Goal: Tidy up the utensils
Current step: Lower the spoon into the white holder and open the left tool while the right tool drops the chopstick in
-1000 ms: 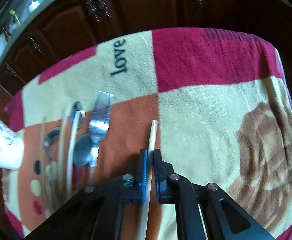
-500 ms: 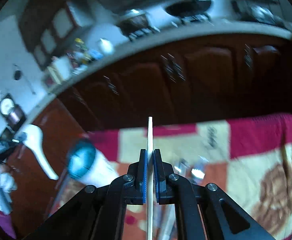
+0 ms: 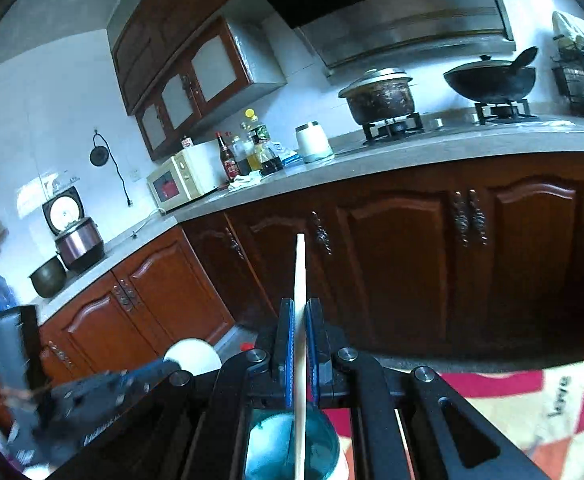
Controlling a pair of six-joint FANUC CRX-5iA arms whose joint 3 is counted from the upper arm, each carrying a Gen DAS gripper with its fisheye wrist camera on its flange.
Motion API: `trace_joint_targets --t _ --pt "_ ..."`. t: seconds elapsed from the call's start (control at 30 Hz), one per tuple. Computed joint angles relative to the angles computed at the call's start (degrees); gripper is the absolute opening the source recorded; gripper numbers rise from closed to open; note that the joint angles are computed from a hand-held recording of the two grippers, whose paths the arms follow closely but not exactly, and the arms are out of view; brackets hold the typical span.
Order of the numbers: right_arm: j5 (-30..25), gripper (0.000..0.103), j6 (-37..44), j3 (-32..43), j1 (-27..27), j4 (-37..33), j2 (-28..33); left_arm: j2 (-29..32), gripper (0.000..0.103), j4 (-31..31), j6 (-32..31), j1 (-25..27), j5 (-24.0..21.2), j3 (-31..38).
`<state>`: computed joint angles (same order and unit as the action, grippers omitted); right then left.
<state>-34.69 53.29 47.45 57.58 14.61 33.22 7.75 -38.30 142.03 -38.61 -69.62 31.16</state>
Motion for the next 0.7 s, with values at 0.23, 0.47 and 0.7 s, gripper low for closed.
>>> trace_joint_targets --t 0.23,0.47,0.7 --pt "3.37 0.005 -3.22 3.77 -0.53 1.8 6.49 1.59 0.002 -4.15 -0.24 -1.65 0.35 -0.64" --pt "2.67 0.005 0.66 1.07 -0.41 -0.9 5.94 2.4 0.002 -2.58 -0.82 -0.82 1.49 -2.22" --pt "-6.29 0.005 8.24 4.89 -1.01 -9.84 6.93 3.11 0.002 0.76 0.12 0.19 0.12 -3.19"
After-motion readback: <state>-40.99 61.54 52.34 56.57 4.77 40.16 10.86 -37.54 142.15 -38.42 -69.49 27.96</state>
